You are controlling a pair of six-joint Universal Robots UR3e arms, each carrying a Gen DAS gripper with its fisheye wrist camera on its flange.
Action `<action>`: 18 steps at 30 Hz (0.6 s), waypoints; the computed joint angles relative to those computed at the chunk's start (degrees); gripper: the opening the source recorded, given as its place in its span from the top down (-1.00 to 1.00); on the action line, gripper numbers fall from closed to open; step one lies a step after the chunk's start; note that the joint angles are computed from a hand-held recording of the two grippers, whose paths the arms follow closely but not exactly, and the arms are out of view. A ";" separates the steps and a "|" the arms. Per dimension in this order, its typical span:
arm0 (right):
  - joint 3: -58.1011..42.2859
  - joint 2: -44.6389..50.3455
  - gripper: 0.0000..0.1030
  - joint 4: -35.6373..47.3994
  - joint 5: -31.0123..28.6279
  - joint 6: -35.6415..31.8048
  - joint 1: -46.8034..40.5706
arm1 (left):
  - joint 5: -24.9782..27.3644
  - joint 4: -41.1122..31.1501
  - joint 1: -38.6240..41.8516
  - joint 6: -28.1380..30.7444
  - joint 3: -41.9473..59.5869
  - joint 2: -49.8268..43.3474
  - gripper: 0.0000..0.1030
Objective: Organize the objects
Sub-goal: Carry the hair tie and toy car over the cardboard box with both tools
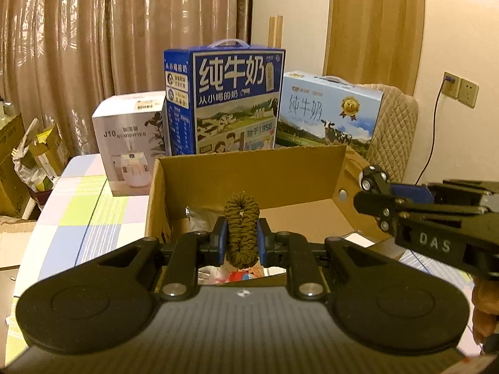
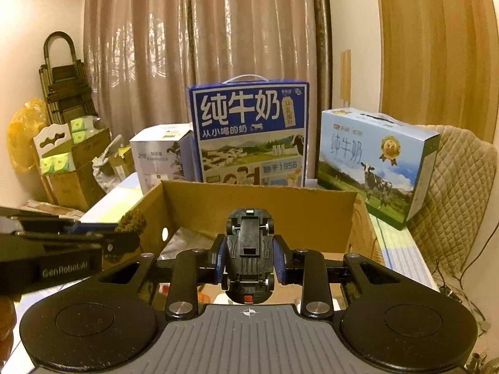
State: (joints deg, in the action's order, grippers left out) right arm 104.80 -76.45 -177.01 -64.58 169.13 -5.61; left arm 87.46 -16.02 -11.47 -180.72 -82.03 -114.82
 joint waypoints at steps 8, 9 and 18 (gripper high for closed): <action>-4.94 4.94 0.46 0.45 -0.58 1.80 0.31 | -1.45 -0.78 0.86 0.02 5.38 -4.78 0.68; -5.21 5.28 0.46 0.59 -0.40 2.17 0.13 | -1.65 -0.06 0.96 -0.27 6.05 -5.61 0.57; -5.08 5.83 0.46 0.64 1.87 4.18 -1.70 | -1.85 -0.51 2.13 -3.01 7.25 -6.83 0.38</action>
